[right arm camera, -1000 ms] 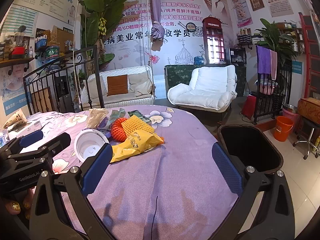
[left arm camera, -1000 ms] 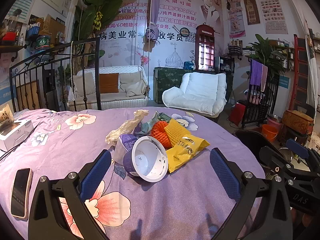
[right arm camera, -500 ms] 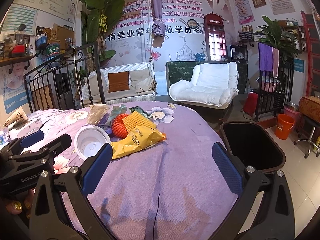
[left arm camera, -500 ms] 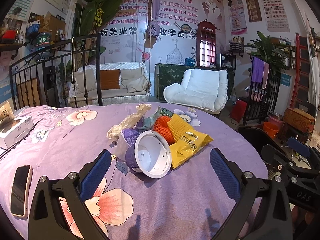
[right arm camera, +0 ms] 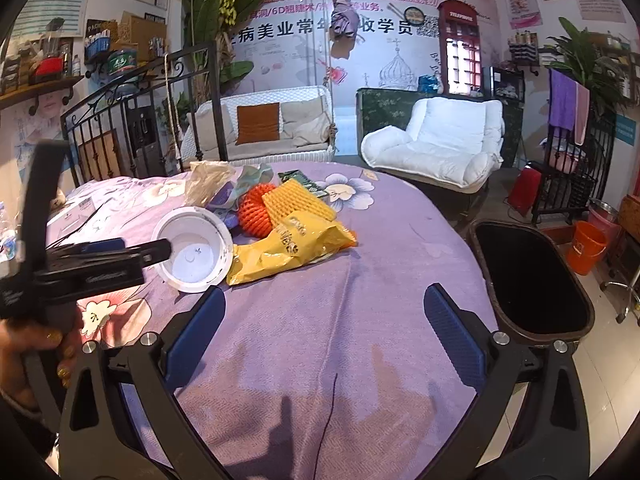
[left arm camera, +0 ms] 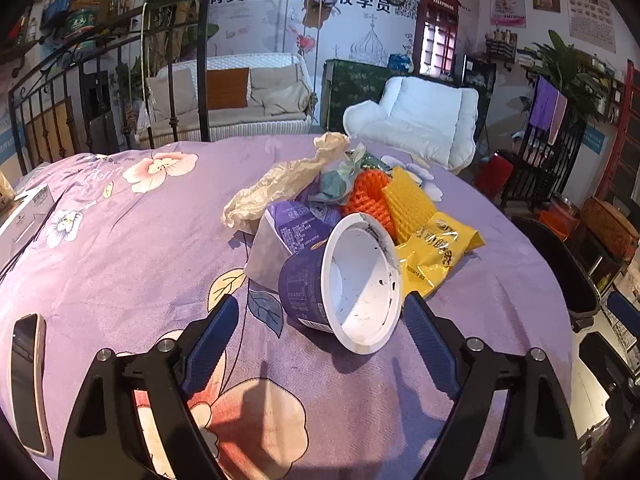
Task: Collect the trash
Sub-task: 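Grasp the white paper cup with the left tool while the right tool grasps the yellow wrapper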
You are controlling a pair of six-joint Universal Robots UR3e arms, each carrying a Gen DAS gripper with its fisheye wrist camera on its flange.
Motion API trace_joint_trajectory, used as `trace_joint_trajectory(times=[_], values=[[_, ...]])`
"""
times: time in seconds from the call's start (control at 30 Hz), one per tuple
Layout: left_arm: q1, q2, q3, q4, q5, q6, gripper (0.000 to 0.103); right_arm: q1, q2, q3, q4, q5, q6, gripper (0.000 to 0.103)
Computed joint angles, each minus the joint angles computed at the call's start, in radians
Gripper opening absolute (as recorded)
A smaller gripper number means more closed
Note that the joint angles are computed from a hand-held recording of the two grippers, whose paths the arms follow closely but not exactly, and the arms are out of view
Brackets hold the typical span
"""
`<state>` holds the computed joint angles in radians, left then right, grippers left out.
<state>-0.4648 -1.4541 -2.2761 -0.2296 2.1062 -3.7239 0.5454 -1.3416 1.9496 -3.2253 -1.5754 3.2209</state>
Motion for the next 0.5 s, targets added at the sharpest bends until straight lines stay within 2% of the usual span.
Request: trace_joint_trajectory(times=[0.13, 0.23, 0.3, 0.5], values=[[0.081, -0.020, 0.017, -0.037, -0.083, 0.040, 0.064, -0.016, 0.022, -0.058, 0.083, 0.056, -0.036, 0.098], [0.130, 0.012, -0.015, -0.041, -0.151, 0.039, 0.051, -0.028, 0.047, -0.109, 0.147, 0.098, -0.050, 0.098], [0.151, 0.041, -0.044, -0.037, -0.185, 0.029, 0.036, -0.037, 0.072, -0.159, 0.202, 0.129, -0.055, 0.098], [0.173, 0.082, -0.087, -0.041, -0.201, -0.009, 0.010, -0.052, 0.176, -0.336, 0.362, 0.208, -0.042, 0.098]])
